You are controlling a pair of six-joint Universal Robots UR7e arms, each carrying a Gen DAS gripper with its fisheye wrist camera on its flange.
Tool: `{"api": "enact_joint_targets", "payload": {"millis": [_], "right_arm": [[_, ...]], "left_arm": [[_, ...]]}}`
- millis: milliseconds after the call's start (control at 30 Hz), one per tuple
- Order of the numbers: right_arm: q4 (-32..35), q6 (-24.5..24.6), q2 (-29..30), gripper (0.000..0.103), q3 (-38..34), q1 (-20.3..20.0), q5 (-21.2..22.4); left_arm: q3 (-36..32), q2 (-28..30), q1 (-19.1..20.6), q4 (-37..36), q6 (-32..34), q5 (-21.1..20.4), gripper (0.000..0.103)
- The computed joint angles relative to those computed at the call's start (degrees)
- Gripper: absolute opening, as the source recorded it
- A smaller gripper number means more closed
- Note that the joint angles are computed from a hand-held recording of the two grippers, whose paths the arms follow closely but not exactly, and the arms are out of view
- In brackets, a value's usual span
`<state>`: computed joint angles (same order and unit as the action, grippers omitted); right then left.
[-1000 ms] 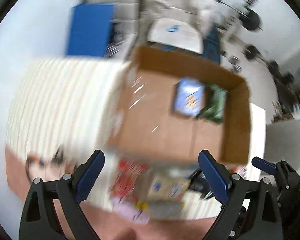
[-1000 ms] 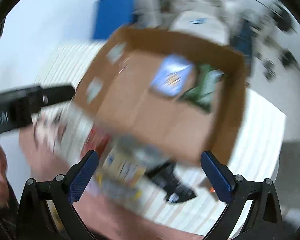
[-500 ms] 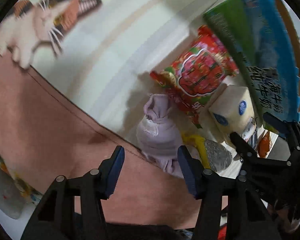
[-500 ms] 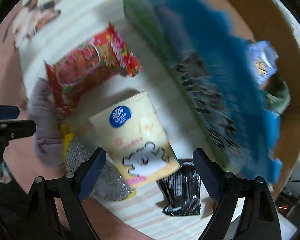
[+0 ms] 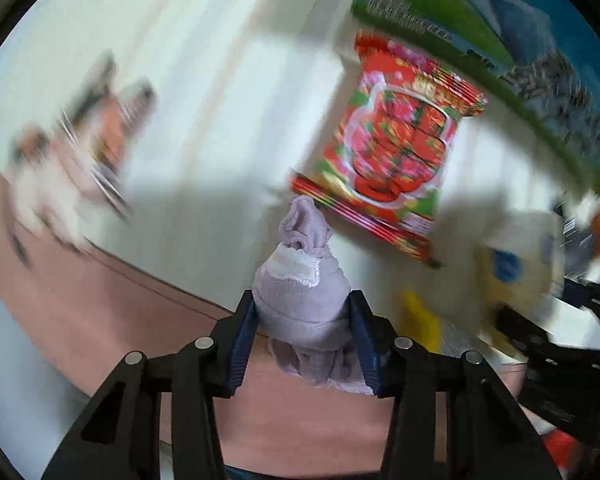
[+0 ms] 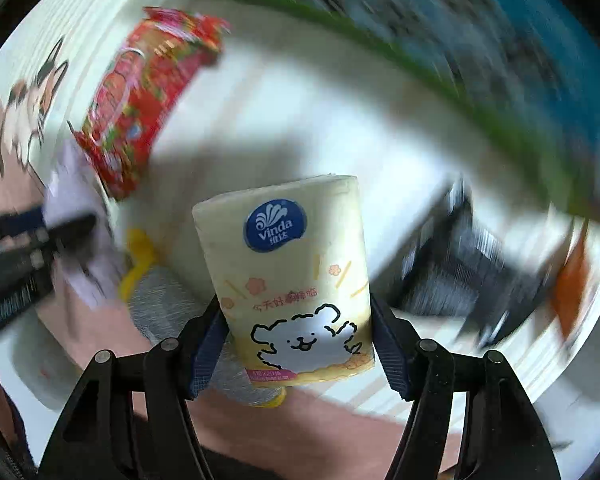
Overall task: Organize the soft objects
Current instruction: 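Grasp the lilac sock with the left gripper while the right grasps the Vinda tissue pack, then carry the sock and Vinda pack into the box and release both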
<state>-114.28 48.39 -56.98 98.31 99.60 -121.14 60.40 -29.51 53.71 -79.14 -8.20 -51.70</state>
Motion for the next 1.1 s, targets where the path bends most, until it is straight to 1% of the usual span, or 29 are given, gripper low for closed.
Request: {"api": "enact_joint_targets", "payload": {"millis": [33, 67, 100, 133, 167, 233, 300, 333, 400, 467, 567, 600, 667, 700, 733, 767, 800, 867, 900, 967, 1033, 1100], "right_arm": [[-2.5, 1.8, -1.0, 0.070, 2.4, 0.2, 0.4], [-5.3, 3.8, -2.1, 0.070, 4.9, 0.5, 0.5], [-8.6, 6.1, -3.1, 0.070, 7.6, 0.9, 0.3], [-11.2, 8.0, -3.9, 0.070, 9.6, 1.2, 0.2], [-14.6, 9.9, -4.7, 0.070, 11.8, 1.4, 0.2], [-18.6, 10.6, -6.0, 0.071, 15.1, 1.1, 0.9], [-18.8, 10.8, -6.4, 0.071, 15.7, 0.8, 1.8], [-19.1, 10.8, -6.4, 0.071, 15.9, 0.9, 1.5], [-17.8, 10.4, -6.4, 0.071, 15.8, 1.3, -0.3], [-17.6, 10.3, -5.6, 0.071, 15.2, 1.4, -0.5], [-19.9, 10.3, -6.4, 0.070, 17.1, 0.7, 0.8], [-20.9, 10.2, -6.0, 0.067, 17.0, 0.4, 1.0], [-22.0, 9.9, -6.8, 0.066, 17.6, -0.4, 1.3], [-23.1, 10.1, -7.6, 0.066, 18.7, -0.6, 1.6], [-22.9, 10.0, -8.8, 0.066, 19.3, -1.2, 1.7], [-23.1, 10.5, -9.5, 0.066, 20.3, -1.3, 1.9], [-23.5, 10.8, -9.6, 0.066, 20.9, -1.2, 1.8], [-25.1, 10.7, -11.1, 0.066, 23.4, -1.5, 2.1], [-25.0, 10.3, -10.9, 0.066, 23.4, -1.7, 1.9], [-24.7, 10.6, -10.1, 0.066, 23.1, -1.2, 1.4], [-23.8, 10.6, -10.2, 0.066, 23.2, -1.4, 0.9], [-24.3, 11.0, -10.6, 0.066, 23.9, -1.5, 0.8]], "left_arm": [[1.0, -0.1, -0.5, -1.2, 2.0, 2.2, 0.042], [1.6, -0.1, -0.8, -2.8, 4.0, 3.0, 0.042], [1.1, 0.4, -0.9, -2.7, 4.8, 2.9, 0.043], [-0.6, 1.4, -0.7, -1.3, 4.5, 2.2, 0.045], [-2.8, 2.6, -0.4, 0.9, 3.5, 0.5, 0.045], [-7.9, 5.2, 0.4, 5.3, 1.2, -2.5, 0.049], [-13.5, 7.7, 1.8, 9.8, -1.6, -7.0, 0.051], [-15.8, 8.6, 2.5, 11.5, -3.1, -9.3, 0.051], [-18.6, 9.8, 3.4, 13.3, -5.8, -12.3, 0.051], [-19.6, 10.3, 3.9, 14.4, -7.4, -14.3, 0.051], [-18.7, 9.9, 4.7, 14.2, -9.3, -17.3, 0.051], [-18.1, 9.9, 4.7, 14.2, -9.7, -18.0, 0.051], [-14.7, 8.6, 3.6, 11.4, -8.4, -15.8, 0.050], [-12.5, 7.7, 2.8, 9.8, -7.0, -14.3, 0.041], [-11.2, 7.3, 2.1, 9.2, -5.6, -13.2, 0.038], [-9.5, 6.7, 1.5, 7.2, -3.0, -11.9, 0.037], [-7.2, 5.9, 0.3, 5.2, -0.2, -8.2, 0.037], [-1.8, 4.7, -2.4, 0.2, 3.4, -2.4, 0.037], [-1.0, 4.6, -2.8, -0.6, 4.4, -1.1, 0.037], [-1.3, 5.7, -3.1, 0.3, 4.5, -0.7, 0.037], [-2.0, 6.2, -3.4, -0.6, 4.8, -0.3, 0.037], [-1.6, 6.3, -3.9, -1.5, 3.8, -1.0, 0.035]]}}
